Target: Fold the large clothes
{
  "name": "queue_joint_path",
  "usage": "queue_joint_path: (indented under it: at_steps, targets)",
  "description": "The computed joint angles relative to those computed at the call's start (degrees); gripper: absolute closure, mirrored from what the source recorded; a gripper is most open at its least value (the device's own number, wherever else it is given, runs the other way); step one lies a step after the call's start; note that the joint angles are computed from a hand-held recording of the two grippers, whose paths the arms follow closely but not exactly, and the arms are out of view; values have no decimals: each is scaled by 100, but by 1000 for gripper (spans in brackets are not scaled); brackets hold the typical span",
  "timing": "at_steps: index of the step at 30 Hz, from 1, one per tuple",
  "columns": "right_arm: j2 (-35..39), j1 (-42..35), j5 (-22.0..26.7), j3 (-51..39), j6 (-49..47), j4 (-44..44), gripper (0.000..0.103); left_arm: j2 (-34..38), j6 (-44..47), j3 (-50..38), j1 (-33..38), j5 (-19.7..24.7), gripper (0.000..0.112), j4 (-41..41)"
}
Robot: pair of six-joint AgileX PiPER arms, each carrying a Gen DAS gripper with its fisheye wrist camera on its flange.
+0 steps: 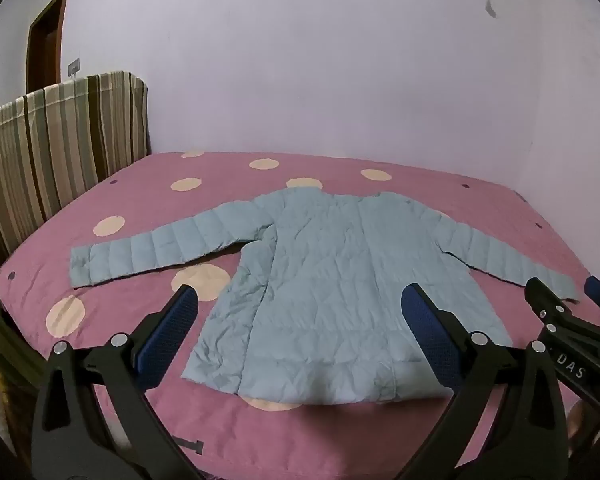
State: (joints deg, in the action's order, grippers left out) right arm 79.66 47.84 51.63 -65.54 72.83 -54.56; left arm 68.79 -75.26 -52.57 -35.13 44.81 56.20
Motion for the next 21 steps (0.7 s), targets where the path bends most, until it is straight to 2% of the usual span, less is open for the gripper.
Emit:
queue_joint_path:
  at_steps: [4,6,10,12,13,21]
  targets:
    - [40,8,-52,69,94,-97,5,-112,284,27,241,-241,11,-311]
    - [58,-9,-84,89,106,-92,5,-124,486,-82,394,-204,11,-478]
    - [5,-63,-139,182,148,-92,5,-188,473,-22,153,-62,11,-265]
    - [23,53,-94,250,294,-199,5,-149,301,103,156,-162,11,-110]
    - [28,2,-141,242,225,-160,5,-33,133,40,-11,-18,11,10]
    - [85,-38,-208,224,219,-196,5,-39,5,17,-227,242,11,197]
